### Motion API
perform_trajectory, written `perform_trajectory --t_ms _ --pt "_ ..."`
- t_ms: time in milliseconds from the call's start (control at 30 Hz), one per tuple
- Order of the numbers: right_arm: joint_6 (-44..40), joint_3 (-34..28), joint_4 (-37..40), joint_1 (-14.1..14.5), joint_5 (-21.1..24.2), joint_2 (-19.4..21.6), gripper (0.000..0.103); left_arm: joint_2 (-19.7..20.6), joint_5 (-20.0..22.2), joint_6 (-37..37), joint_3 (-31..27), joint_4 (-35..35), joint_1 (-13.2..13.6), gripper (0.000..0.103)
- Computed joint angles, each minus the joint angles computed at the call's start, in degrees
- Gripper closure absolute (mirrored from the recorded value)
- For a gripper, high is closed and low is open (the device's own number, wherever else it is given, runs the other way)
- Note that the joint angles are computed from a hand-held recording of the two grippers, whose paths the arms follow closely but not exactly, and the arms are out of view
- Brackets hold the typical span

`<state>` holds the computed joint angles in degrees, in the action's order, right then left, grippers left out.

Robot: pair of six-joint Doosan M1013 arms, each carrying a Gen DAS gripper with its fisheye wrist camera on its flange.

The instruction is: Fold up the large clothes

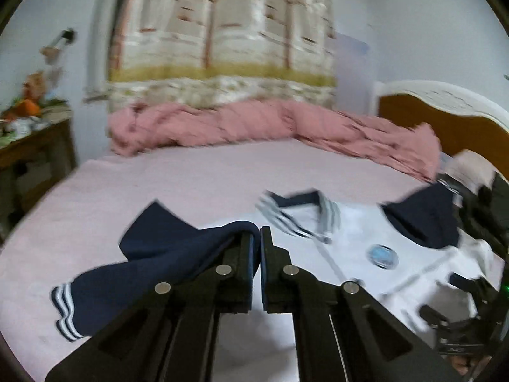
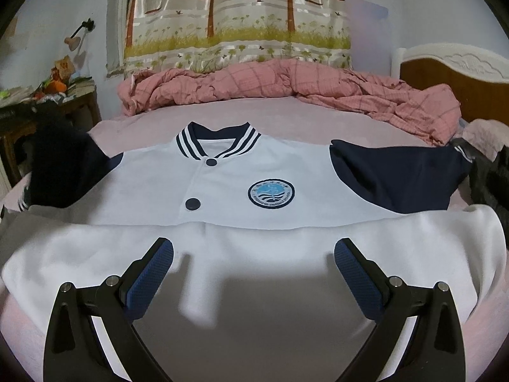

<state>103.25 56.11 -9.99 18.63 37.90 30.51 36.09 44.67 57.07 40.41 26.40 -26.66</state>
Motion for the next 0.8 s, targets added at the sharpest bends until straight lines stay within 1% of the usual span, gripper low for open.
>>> perform_trajectory --t_ms 33,67,133,167,200,233,267,300,333,367,400,433,467,533,567,700,767,800 --pt "0.0 0.1 0.4 -0.1 -0.1 -0.1 0.001 0.5 -0.2 2.4 -0.3 -3.1 -0.1 0.100" --pt "0.1 0.1 0.6 -0.1 -0.2 -0.1 0.001 0.9 0.4 3.3 -0.5 -4.0 -0.5 0.100" --pt "-0.2 0.2 0.9 -0.1 -0.1 -0.1 0.001 2.9 5.0 4.5 -2.6 -4.8 -1.0 0.099" --pt "-0.2 0.2 0.9 -0.1 -0.1 -0.1 0.001 3.5 7.2 4.1 -3.1 -5.7 -0.9 0.094" --pt "-0.7 0.3 1.3 -0.2 -0.1 -0.2 0.001 3.1 8.0 2.9 -1.9 -6.0 -0.9 0.089" --pt "-1.2 0.5 1.8 -0.3 -0.3 -0.3 0.001 2.4 8.9 1.0 -0.2 -4.9 -1.1 0.078" --pt "-1.4 0.6 2.1 -0.3 -0.5 -0.4 0.001 1.3 10.0 -1.7 1.9 -1.3 -1.6 0.074" --pt "-1.4 0.8 2.3 -0.4 -0.7 -0.4 0.001 -0.7 8.2 -4.6 5.7 2.9 -2.2 0.062" --pt "-1.6 1.1 2.8 -0.5 -1.0 -0.6 0.001 -3.9 3.9 -9.5 11.5 9.3 -2.9 0.045" --pt "-1.7 1.2 3.2 -0.6 -1.3 -0.7 0.001 -6.2 1.8 -14.7 15.5 15.0 -3.3 0.037" --pt "-1.9 1.5 3.6 -0.6 -1.6 -0.9 0.001 -7.9 2.0 -20.3 18.3 20.5 -3.7 0.032" --pt "-2.2 1.8 4.0 -0.7 -2.0 -1.0 0.001 -9.1 3.1 -24.9 20.1 24.2 -3.6 0.032" --pt "-2.4 1.6 4.1 -0.6 -2.0 -0.9 0.001 -9.9 4.1 -27.6 21.0 25.4 -3.1 0.030" --pt "-2.6 1.9 4.0 -0.5 -2.4 -1.1 0.001 -10.4 7.2 -30.6 21.0 24.8 -1.5 0.025" --pt "-2.5 1.8 3.8 -0.4 -2.4 -1.1 0.001 -10.5 8.6 -31.8 20.7 22.9 -0.2 0.025" --pt "-2.4 1.9 3.9 -0.5 -2.5 -1.1 0.001 -10.2 9.0 -33.7 20.5 11.4 5.4 0.025" --pt "-2.0 2.1 4.2 -0.5 -2.5 -1.3 0.001 -9.3 10.6 -32.5 20.0 7.3 7.0 0.027" --pt "-1.9 2.2 4.5 -0.5 -2.6 -1.4 0.001 -9.1 9.9 -31.5 20.4 5.8 7.6 0.027"
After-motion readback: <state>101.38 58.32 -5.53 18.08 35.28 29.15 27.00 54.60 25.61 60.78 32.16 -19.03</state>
